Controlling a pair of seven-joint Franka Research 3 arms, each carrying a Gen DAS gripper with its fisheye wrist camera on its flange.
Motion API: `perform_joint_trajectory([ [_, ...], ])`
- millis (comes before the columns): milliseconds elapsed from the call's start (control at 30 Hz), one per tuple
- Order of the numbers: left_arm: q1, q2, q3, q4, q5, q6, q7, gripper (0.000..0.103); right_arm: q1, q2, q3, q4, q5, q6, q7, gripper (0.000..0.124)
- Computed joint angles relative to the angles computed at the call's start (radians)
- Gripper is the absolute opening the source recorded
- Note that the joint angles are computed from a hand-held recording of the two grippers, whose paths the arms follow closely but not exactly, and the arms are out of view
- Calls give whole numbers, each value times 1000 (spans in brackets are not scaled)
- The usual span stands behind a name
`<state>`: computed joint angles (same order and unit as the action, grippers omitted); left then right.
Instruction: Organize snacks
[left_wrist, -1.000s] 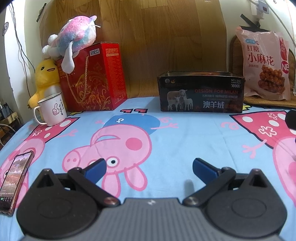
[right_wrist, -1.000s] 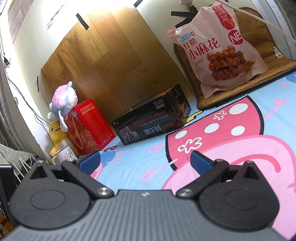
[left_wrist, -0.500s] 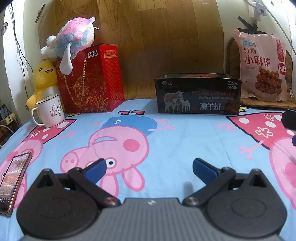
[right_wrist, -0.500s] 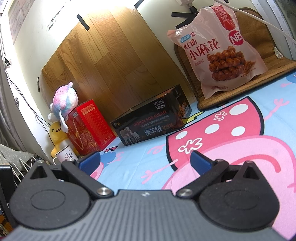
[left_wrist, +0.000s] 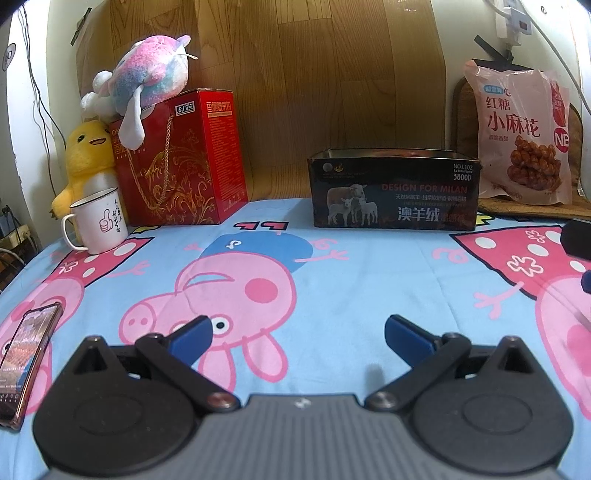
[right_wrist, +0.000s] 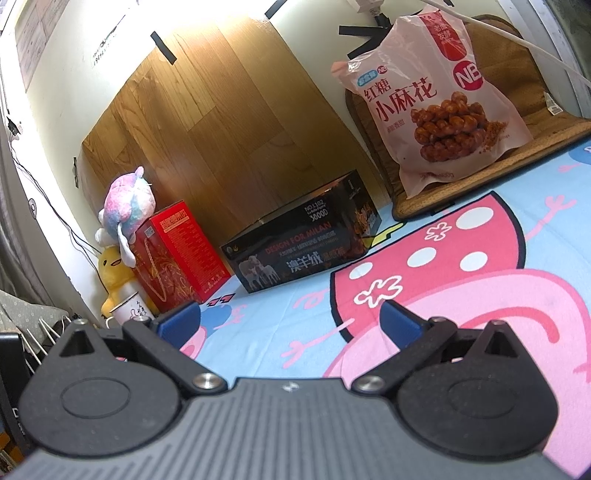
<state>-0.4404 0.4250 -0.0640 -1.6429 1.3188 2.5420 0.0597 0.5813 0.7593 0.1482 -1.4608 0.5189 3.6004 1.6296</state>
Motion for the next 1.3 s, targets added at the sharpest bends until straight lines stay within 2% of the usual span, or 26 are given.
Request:
perform_joint_trajectory([
  [1300, -1, 3, 2, 3, -5, 1, 2, 103, 5, 2, -7, 5, 4, -4, -2, 103],
])
